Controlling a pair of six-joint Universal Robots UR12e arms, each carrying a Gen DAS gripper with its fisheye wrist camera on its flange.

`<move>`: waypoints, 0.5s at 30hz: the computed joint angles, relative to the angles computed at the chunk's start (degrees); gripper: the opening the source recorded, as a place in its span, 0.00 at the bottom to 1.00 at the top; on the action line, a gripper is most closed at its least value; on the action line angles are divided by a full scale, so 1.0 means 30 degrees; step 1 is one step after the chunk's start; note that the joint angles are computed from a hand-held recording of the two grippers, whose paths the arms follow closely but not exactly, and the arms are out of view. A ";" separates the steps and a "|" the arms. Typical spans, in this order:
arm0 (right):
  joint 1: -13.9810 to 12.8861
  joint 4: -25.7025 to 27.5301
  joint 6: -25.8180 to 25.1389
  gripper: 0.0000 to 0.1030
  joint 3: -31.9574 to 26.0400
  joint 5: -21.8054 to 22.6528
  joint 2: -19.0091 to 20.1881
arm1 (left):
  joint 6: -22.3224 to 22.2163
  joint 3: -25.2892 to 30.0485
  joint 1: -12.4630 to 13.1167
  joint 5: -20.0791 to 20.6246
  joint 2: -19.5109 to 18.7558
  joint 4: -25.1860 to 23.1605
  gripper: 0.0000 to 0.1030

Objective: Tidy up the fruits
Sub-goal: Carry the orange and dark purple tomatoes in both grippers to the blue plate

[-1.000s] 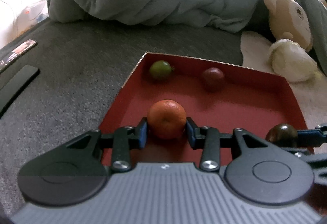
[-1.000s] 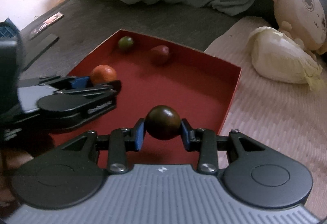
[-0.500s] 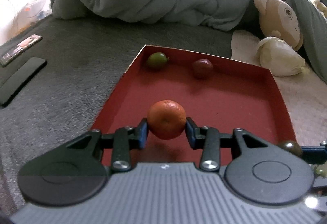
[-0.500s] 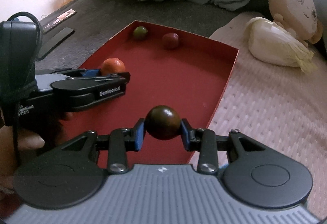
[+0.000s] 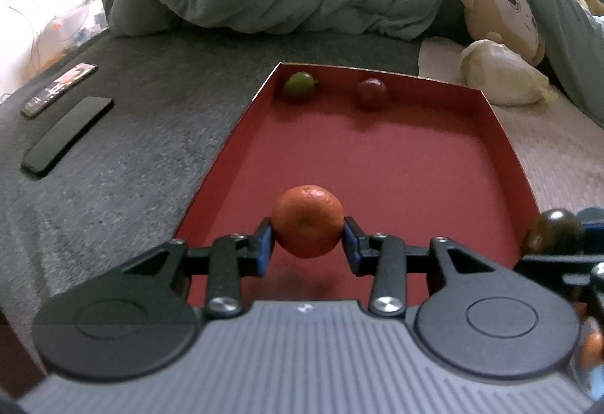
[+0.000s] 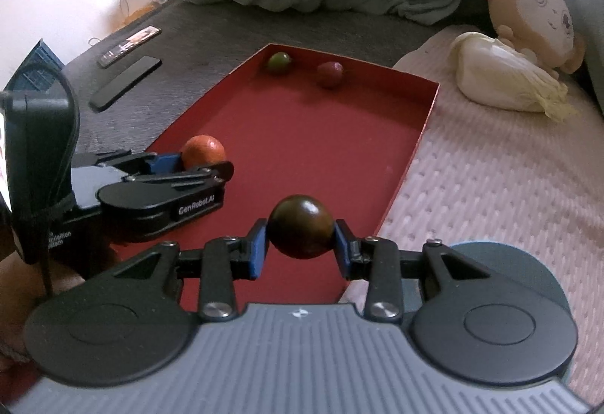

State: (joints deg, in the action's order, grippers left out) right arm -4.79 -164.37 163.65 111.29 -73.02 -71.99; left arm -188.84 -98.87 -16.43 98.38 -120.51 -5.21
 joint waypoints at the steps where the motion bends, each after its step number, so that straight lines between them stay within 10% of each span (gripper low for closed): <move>1: -0.0023 -0.0062 -0.0002 0.41 0.0096 0.0040 -0.0071 | 0.0047 -0.0073 -0.0021 0.0082 0.0041 -0.0017 0.40; 15: -0.0320 -0.0082 -0.0648 0.41 0.0805 0.0350 -0.0723 | 0.0044 -0.1226 -0.0248 -0.0040 0.0684 0.1454 0.40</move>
